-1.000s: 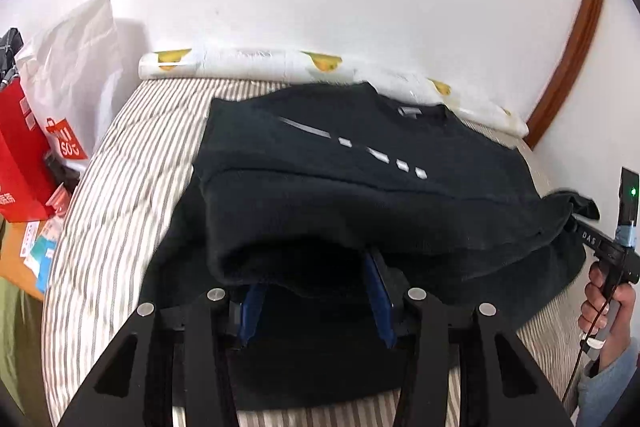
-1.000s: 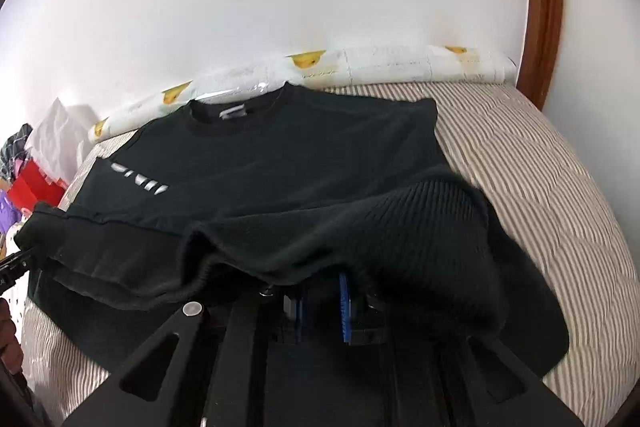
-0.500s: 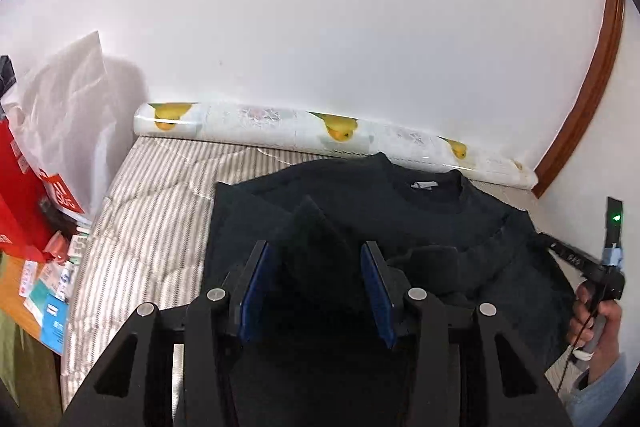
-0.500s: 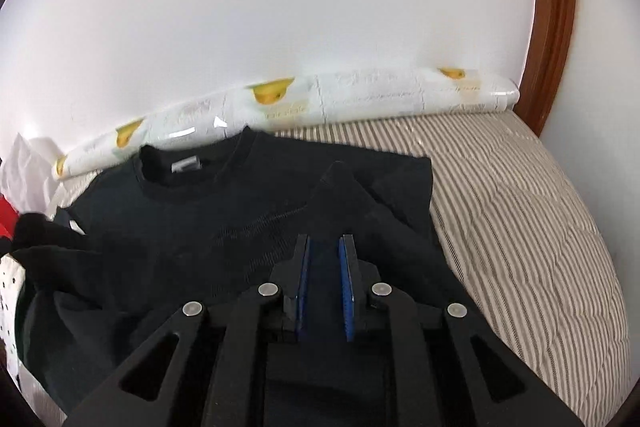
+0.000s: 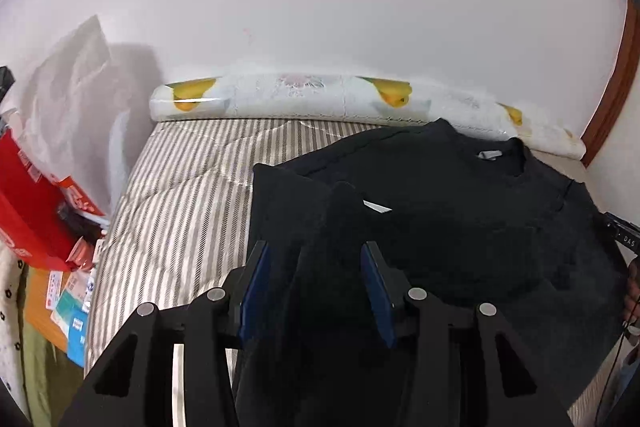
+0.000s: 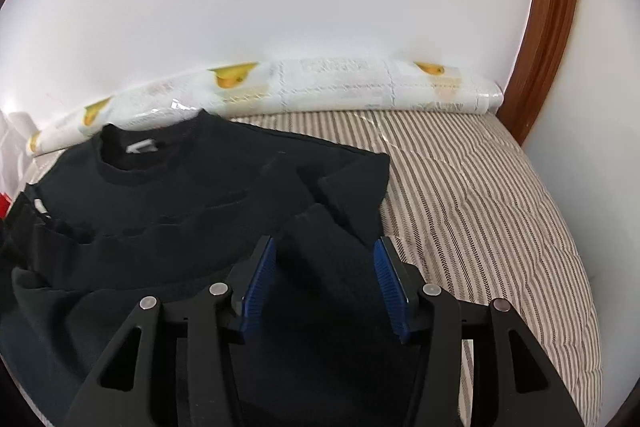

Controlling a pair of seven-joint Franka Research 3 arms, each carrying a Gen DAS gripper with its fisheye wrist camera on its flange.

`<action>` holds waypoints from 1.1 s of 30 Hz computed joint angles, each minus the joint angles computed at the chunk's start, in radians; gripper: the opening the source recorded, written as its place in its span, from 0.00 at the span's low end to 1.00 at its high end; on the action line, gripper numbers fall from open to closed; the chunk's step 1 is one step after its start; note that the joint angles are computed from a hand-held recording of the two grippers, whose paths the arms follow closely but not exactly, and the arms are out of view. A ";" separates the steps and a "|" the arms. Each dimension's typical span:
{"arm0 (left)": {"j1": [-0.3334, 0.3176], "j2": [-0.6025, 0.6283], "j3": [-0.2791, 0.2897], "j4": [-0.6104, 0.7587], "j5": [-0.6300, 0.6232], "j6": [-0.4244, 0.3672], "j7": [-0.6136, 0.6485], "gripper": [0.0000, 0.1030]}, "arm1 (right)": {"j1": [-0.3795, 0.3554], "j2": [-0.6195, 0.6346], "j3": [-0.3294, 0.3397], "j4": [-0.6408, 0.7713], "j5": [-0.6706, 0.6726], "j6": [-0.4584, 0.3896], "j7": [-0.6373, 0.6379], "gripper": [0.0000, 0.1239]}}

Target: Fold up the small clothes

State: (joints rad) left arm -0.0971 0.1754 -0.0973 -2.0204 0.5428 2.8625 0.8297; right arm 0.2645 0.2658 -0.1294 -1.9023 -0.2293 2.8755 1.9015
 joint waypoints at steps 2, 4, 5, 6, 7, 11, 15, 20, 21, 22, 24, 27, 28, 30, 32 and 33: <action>0.008 0.024 -0.015 0.028 -0.038 -0.028 0.046 0.42 | -0.029 0.025 0.028 0.026 0.053 -0.010 -0.051 0.41; 0.010 0.059 -0.020 0.066 -0.067 -0.048 0.084 0.38 | -0.047 0.049 0.047 0.053 0.103 -0.017 -0.095 0.41; 0.007 0.073 -0.019 0.079 -0.071 -0.052 0.093 0.37 | -0.055 0.060 0.057 0.067 0.129 -0.019 -0.121 0.41; 0.005 0.084 -0.020 0.090 -0.078 -0.056 0.105 0.32 | -0.059 0.071 0.064 0.081 0.151 -0.019 -0.142 0.41; 0.003 0.092 -0.021 0.097 -0.084 -0.058 0.113 0.28 | -0.062 0.084 0.068 0.099 0.169 -0.025 -0.162 0.40; -0.053 0.098 0.030 0.112 0.037 -0.069 0.034 0.11 | 0.004 0.107 0.012 0.129 0.108 -0.034 -0.162 0.22; -0.095 0.055 0.108 0.082 0.270 0.021 -0.170 0.09 | 0.050 0.074 -0.051 0.071 0.019 0.079 -0.102 0.12; -0.037 0.070 0.080 0.112 0.281 0.050 -0.234 0.09 | -0.087 0.057 0.076 0.040 0.237 0.204 -0.227 0.12; -0.035 0.085 0.075 0.129 0.273 0.035 -0.224 0.09 | -0.066 0.072 0.053 0.058 0.239 0.193 -0.226 0.12; -0.036 0.106 0.068 0.152 0.261 0.005 -0.203 0.09 | -0.043 0.092 0.026 0.082 0.240 0.173 -0.219 0.12; -0.045 0.143 0.058 0.194 0.239 -0.061 -0.169 0.09 | -0.019 0.144 -0.002 0.150 0.243 0.078 -0.202 0.12; -0.055 0.172 0.061 0.218 0.229 -0.096 -0.155 0.09 | 0.002 0.173 -0.026 0.185 0.223 0.031 -0.168 0.12; -0.054 0.174 0.059 0.217 0.220 -0.096 -0.150 0.09 | 0.008 0.172 -0.032 0.182 0.213 0.037 -0.161 0.13; -0.047 0.171 0.055 0.211 0.195 -0.086 -0.136 0.10 | 0.020 0.174 -0.045 0.186 0.190 0.024 -0.147 0.13; -0.046 0.171 0.053 0.210 0.176 -0.091 -0.123 0.11 | 0.020 0.181 -0.048 0.200 0.175 0.006 -0.141 0.15; -0.044 0.171 0.049 0.211 0.163 -0.098 -0.112 0.14 | 0.018 0.179 -0.045 0.200 0.172 0.005 -0.138 0.16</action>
State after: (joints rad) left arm -0.1413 0.3468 -0.0480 -1.8093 0.7056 2.7642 0.7177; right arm 0.2824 0.4453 -0.1745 -1.7025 -0.0572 2.8803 1.7633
